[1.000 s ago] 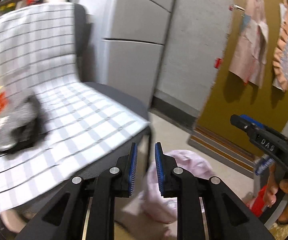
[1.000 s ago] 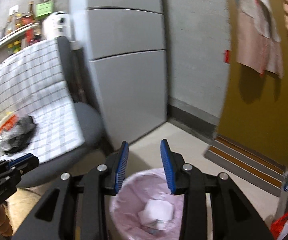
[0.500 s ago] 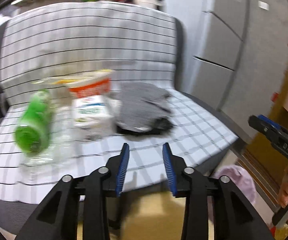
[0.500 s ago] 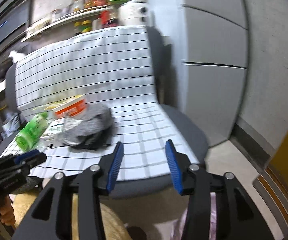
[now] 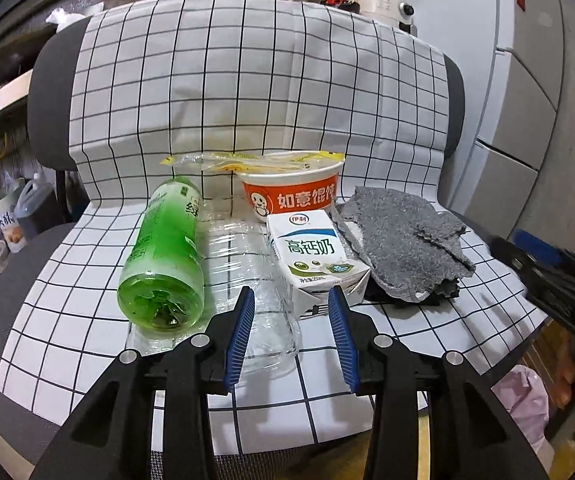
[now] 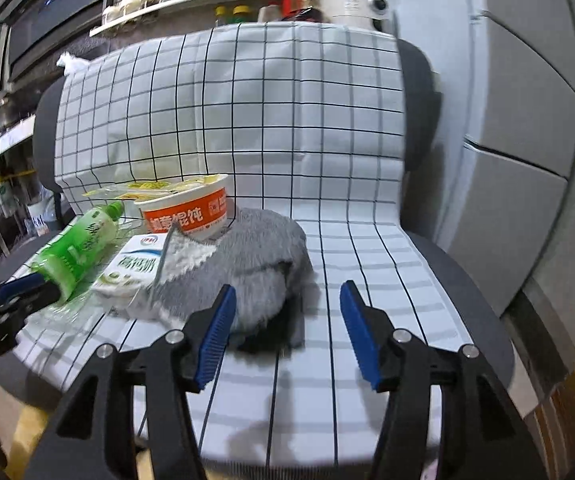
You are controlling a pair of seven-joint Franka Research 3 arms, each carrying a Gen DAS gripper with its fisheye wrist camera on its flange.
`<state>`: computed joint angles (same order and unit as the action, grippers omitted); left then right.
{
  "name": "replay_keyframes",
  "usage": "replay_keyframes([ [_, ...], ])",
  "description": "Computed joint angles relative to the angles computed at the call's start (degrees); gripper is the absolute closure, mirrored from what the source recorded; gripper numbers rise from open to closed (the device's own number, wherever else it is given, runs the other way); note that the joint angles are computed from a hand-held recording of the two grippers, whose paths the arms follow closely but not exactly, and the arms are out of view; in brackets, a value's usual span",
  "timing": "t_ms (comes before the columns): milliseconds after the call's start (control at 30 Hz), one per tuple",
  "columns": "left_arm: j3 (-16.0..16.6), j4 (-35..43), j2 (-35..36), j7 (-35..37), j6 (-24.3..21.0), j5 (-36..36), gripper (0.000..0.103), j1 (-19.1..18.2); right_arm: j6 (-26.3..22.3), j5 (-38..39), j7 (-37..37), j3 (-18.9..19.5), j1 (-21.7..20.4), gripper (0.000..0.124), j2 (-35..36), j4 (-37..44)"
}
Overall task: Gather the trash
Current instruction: 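Grasp the grey cloth with the right tool and lift it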
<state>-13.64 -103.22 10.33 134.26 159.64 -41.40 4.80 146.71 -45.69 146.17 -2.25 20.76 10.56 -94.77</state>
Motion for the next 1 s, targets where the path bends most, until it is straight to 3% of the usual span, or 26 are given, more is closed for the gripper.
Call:
replay_keyframes([
  [67,0.03,0.47,0.65,-0.36,-0.25,0.69,0.063,-0.13,0.09,2.51,-3.57,-0.06,-0.66,0.063,3.64,4.19],
  [267,-0.27,0.57,1.11,-1.14,-0.47,1.79,0.063,0.16,-3.01,10.48,-15.85,-1.46,0.26,0.062,12.27,13.99],
  [333,-0.4,0.45,1.09,-0.99,-0.48,1.76,0.063,0.35,-4.42,9.59,-16.19,-3.28,2.19,0.063,13.11,14.68],
  [400,-0.4,0.4,1.09,-1.15,-0.55,2.04,0.063,0.36,-4.49,7.06,-14.67,-5.1,3.99,0.075,12.88,13.94],
  [467,-0.39,0.17,0.99,-1.36,-0.44,2.22,0.063,0.38,-3.2,4.58,-11.84,-6.24,4.92,0.101,11.93,12.69],
  [500,-0.41,0.06,0.9,-1.39,-0.53,2.16,0.063,0.44,-2.09,3.81,-10.35,-6.53,4.94,0.106,11.34,12.08],
  [733,-0.33,-1.98,-1.36,1.32,-0.82,-1.19,0.063,0.41,10.1,-0.12,1.73,-7.34,3.57,0.112,4.47,7.65],
  [867,0.18,-3.23,-2.82,4.13,-1.5,-3.43,0.063,-0.47,6.98,-16.21,12.89,-8.11,6.24,0.113,-1.04,5.64],
  [1000,0.76,-3.52,-3.53,7.01,-2.98,-5.83,0.062,-1.65,1.92,-22.15,15.39,-5.44,5.49,0.112,-6.31,1.74],
])
